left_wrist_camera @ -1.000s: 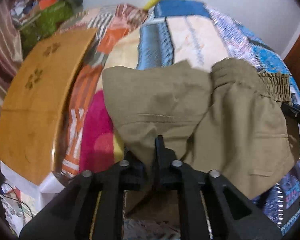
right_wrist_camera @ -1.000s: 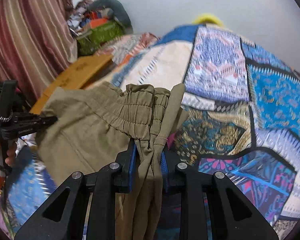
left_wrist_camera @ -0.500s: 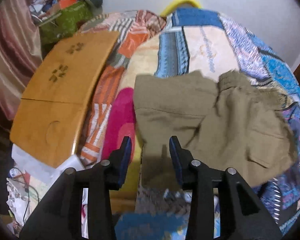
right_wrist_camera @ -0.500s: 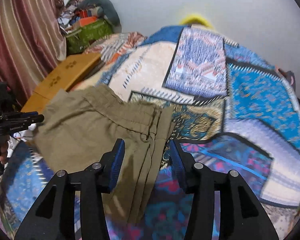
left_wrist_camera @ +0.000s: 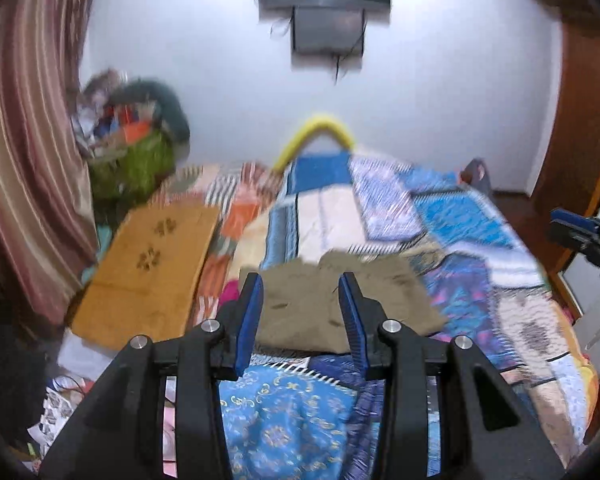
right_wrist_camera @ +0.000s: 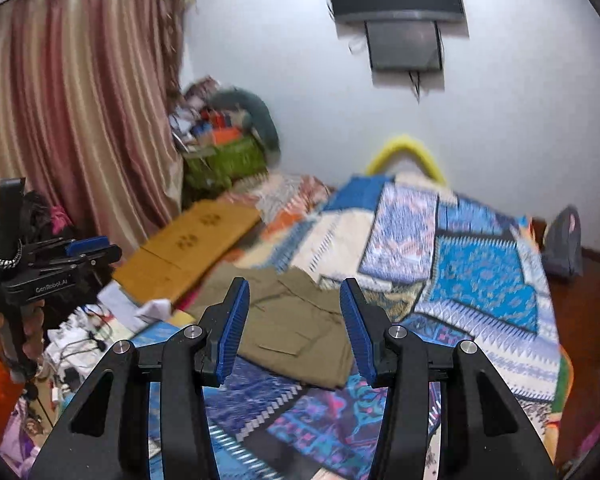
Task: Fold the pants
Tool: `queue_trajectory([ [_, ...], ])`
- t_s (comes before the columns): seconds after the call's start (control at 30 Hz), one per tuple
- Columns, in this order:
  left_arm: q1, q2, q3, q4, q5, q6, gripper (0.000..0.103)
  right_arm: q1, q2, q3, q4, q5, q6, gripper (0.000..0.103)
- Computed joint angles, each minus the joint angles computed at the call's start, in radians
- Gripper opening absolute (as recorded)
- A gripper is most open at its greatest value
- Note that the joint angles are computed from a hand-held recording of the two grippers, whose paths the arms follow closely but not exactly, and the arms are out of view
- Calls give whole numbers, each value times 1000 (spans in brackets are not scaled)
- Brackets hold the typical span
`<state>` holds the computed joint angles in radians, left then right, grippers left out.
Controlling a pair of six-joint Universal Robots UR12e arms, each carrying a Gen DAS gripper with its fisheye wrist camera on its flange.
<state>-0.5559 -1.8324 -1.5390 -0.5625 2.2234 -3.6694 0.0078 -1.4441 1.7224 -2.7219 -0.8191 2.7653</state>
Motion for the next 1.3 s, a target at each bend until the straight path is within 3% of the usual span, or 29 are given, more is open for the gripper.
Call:
queue_trajectory([
  [0.2,-102,37,-26,150,98,34,39,-47,-104,115,-151,131,55,44],
  [0.3,-154,35,-27,183,194,43,40,-69,-144,173,-253,190,105,43],
  [0.47,-228,22,-34,269,314,64,51,-90,-177,238,-407,237,196,45],
  [0.6,-270,2,-34,332,389,91,72,-94,-194,277,-538,184,261,73],
  [0.67,-284,-7,-34,365,413,108,79,-101,-201,291,-576,180,301,83],
  [0.8,-303,-21,-34,430,446,156,103,-107,-207,305,-614,161,350,94],
  [0.87,-307,-23,-34,448,444,170,103,-104,-209,311,-638,132,368,103],
  [1.03,-313,-24,-34,441,440,166,103,-100,-222,323,-642,76,376,103],
  [1.3,-301,-21,-39,426,422,152,103,-101,-234,339,-633,85,361,103],
])
